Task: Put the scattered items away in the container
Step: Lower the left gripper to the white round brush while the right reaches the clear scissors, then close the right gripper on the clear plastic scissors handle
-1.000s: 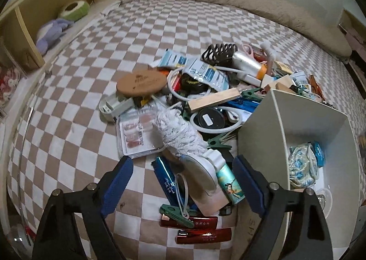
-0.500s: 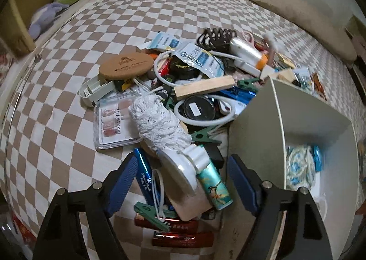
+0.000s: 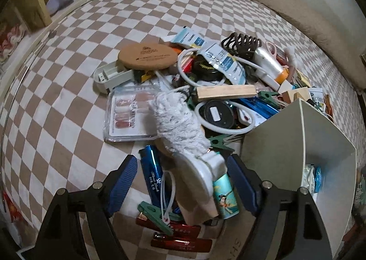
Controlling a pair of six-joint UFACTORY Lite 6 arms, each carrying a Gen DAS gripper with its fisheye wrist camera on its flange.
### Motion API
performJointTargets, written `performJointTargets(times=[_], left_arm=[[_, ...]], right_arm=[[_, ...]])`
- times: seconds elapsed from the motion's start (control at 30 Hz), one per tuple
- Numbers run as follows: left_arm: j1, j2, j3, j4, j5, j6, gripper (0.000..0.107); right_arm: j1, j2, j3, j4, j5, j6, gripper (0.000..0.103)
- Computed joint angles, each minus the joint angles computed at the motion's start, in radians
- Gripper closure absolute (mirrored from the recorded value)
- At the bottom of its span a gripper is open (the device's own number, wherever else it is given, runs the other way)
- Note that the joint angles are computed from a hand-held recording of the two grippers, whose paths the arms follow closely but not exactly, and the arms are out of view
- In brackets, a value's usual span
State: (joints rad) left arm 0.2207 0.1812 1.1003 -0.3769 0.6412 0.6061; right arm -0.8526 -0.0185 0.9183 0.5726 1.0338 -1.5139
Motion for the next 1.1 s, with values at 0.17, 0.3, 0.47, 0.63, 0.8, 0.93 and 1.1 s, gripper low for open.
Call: performJointTargets(times=[0.17, 0.3, 0.47, 0.63, 0.8, 0.93, 1.1], left_arm=[[0.006, 0.012, -0.002, 0.021, -0.006, -0.001, 0.026], [0.009, 0.012, -0.011, 0.017, -0.006, 0.022, 0.026], [0.016, 0.004, -0.018, 0.023, -0.013, 0.034, 0.026], [0.025, -0.012, -0.028, 0.044, -0.031, 0.040, 0.026], [0.032, -0.010, -0.031, 0.034, -0.019, 0.053, 0.026], [0.035, -0.009, -0.032, 0.034, -0.021, 0.049, 0.025], [0.042, -0.006, -0.026, 0.048, -0.024, 0.032, 0.025]], right_arm=[[0.030, 0.014, -0.027, -0.135, -0.085, 0.005, 0.000], [0.000, 0.029, -0.031, -0.186, -0.124, -0.039, 0.000], [-0.046, 0.072, 0.017, -0.186, -0.115, -0.051, 0.000], [-0.030, 0.121, 0.049, -0.221, -0.104, 0.019, 0.029], [0.002, 0.150, 0.044, -0.271, -0.128, 0.072, 0.041], [0.011, 0.167, 0.032, -0.307, -0.179, 0.093, 0.041], [0.029, 0.193, -0.006, -0.361, -0.270, 0.092, 0.059]])
